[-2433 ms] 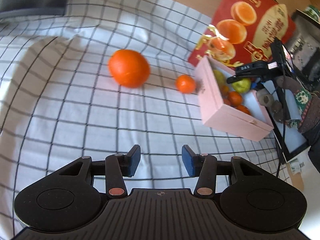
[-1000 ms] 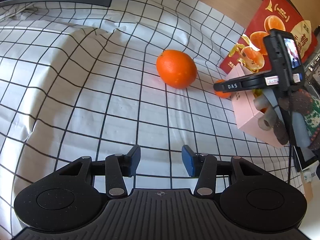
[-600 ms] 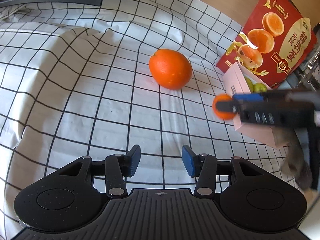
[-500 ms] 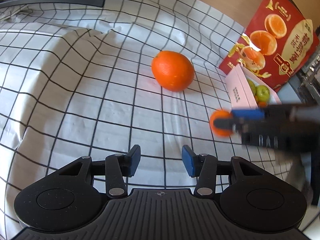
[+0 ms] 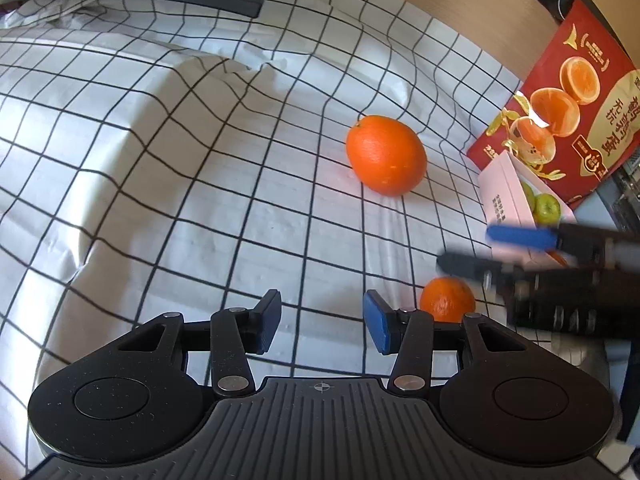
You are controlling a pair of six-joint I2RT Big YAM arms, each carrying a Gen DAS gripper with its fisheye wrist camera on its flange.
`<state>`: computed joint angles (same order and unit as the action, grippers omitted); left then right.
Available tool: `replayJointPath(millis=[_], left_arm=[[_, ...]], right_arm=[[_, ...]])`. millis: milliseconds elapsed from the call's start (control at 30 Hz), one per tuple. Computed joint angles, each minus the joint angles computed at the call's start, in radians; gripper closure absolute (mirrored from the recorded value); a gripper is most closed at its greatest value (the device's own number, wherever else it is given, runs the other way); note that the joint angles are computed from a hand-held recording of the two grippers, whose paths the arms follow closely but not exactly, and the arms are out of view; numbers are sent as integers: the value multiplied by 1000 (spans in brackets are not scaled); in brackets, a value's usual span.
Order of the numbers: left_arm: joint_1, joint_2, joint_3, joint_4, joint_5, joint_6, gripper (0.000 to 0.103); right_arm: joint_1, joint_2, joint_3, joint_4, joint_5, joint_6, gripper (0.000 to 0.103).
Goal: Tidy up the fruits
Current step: 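Move the right gripper to the large orange and close on it, then grasp a small tangerine with the left gripper while the right gripper holds the orange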
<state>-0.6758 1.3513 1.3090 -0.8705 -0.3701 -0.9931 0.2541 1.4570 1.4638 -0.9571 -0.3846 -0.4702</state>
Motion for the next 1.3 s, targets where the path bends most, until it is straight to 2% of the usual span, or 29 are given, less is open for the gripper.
replayJointPath(millis=[100, 267, 400, 433, 500, 667, 700, 800, 900, 1000, 1100, 1300], left_arm=[[-3, -14, -11, -9, -12, -11, 53], [-7, -42, -25, -29, -35, -13, 53], [-6, -65, -38, -49, -49, -18, 53], [-6, -71, -42, -54, -53, -20, 53], [-5, -83, -51, -63, -60, -29, 53], [1, -101, -68, -81, -74, -64, 53], [3, -103, -70, -83, -74, -68, 53], [6, -102, -71, -86, -71, -73, 53], [12, -93, -64, -78, -59, -56, 53], [18, -74, -49, -59, -37, -24, 53], [24, -42, -26, -33, -3, 27, 53], [27, 36, 29, 40, 88, 144, 53]], right_arm=[[21, 6, 10, 80, 34, 5, 27], [66, 77, 73, 179, 113, -6, 27], [96, 174, 165, 196, 164, 10, 26], [105, 198, 184, 202, 196, 17, 21], [112, 239, 218, 206, 200, 30, 17], [131, 339, 350, 71, 161, 49, 18], [135, 349, 359, 63, 162, 47, 19], [143, 370, 378, 33, 155, 44, 31], [147, 362, 368, 35, 171, 34, 32], [133, 364, 394, -26, 151, 75, 33], [107, 323, 372, -58, 105, 88, 33], [29, 138, 207, -2, 84, 101, 33]])
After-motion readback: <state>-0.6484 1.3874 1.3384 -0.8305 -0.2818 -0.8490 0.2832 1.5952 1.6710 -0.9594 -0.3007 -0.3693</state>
